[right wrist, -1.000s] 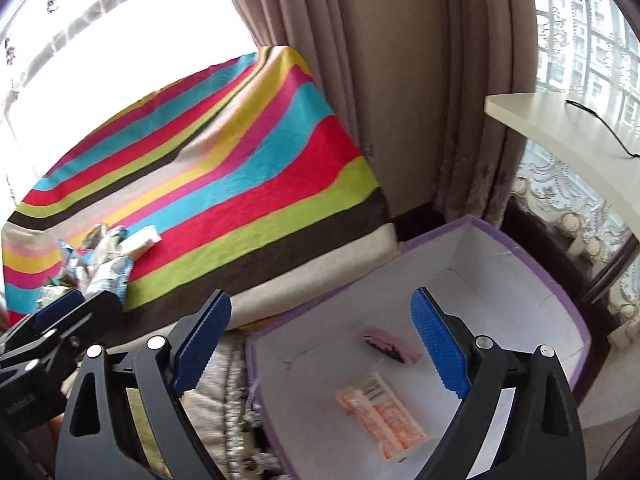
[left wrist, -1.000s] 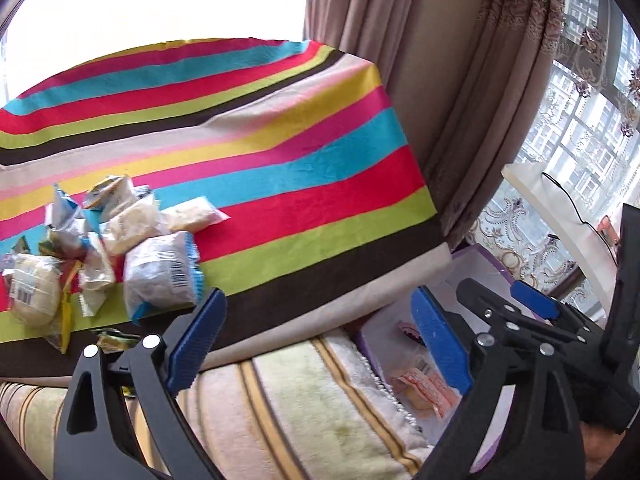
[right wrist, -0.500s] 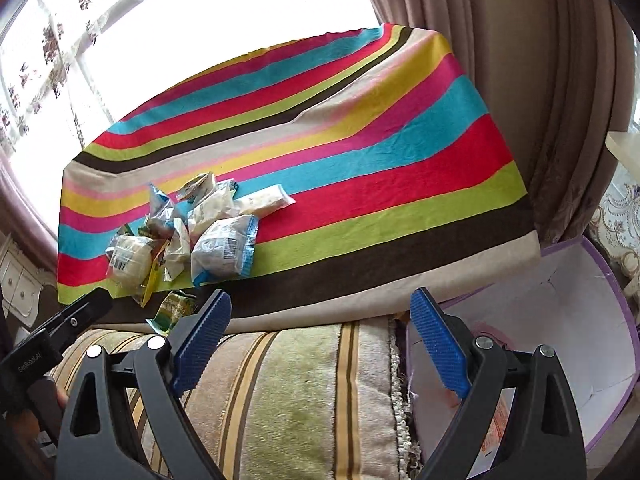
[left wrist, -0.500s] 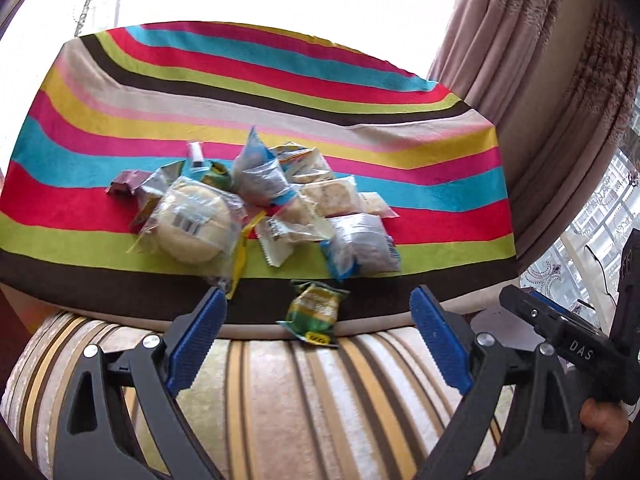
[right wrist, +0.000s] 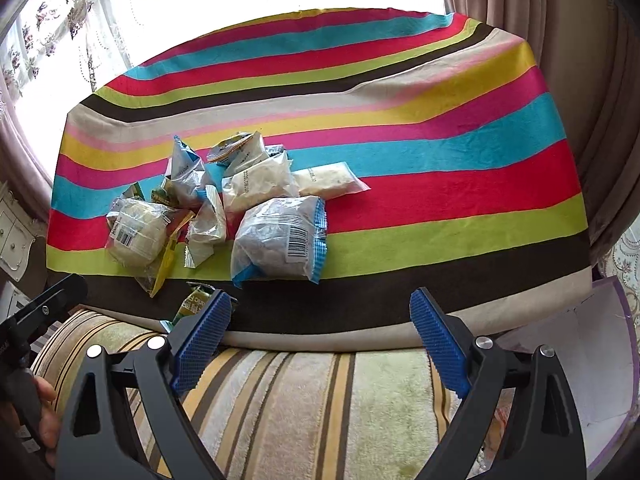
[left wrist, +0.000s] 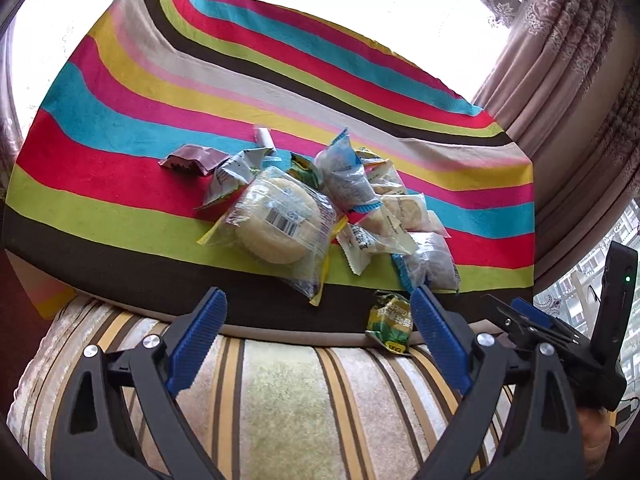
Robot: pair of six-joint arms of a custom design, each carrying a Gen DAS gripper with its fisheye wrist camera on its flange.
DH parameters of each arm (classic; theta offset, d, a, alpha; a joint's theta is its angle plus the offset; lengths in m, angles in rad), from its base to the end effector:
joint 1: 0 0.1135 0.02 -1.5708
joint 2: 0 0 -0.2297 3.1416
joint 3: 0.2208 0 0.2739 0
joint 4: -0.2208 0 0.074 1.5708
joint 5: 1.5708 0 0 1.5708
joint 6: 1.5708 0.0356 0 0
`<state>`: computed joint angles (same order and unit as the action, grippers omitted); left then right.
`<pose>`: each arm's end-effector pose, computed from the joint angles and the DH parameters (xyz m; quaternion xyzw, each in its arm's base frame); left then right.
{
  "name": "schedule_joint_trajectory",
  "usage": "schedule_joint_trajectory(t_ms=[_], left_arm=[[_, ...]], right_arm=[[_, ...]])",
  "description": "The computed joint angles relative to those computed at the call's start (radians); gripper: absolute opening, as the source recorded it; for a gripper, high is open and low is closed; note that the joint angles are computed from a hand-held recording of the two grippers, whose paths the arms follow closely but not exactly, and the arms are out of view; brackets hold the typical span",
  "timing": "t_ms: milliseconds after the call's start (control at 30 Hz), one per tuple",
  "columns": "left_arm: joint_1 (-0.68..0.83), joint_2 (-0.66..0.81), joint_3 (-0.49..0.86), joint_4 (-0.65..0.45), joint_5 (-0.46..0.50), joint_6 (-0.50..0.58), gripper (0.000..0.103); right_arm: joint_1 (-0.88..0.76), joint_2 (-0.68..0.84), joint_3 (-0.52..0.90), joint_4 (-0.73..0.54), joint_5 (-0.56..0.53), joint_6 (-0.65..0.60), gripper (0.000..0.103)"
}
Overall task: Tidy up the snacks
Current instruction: 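Move both tools back over the snack pile on the table, then grasp the round bun bag with the left tool while the right tool grasps the blue-edged clear bag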
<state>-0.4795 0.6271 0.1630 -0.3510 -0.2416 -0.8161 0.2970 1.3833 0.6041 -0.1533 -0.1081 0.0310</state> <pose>0.1586 -0.0729 0.1033 -0.1984 0.9022 -0.1317 0.3596 0.2615 0.0841 0.1062 -0.1425 0.9375 0.1018 0.3007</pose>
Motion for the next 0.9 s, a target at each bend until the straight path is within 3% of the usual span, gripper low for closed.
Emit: schedule_joint_trajectory(t_ms=[200, 600, 733, 900], left_arm=[[0.194, 0.008, -0.029, 0.055, 0.129, 0.067, 0.093], [0.441, 0.438, 0.06, 0.362, 0.342, 0.165, 0.093], [0.452, 0.533, 0.097, 0.407, 0.356, 0.184, 0.093], [0.403, 0.659, 0.179, 0.409, 0.309, 0.212, 0.093]], right_arm=[[0.079, 0.126, 0.081, 0.044, 0.048, 0.024, 0.089], [0.155, 0.349, 0.254, 0.061, 0.139, 0.025, 0.088], [0.157, 0.403, 0.296, 0.06, 0.147, 0.025, 0.088], [0.155, 0.457, 0.342, 0.052, 0.15, 0.022, 0.088]])
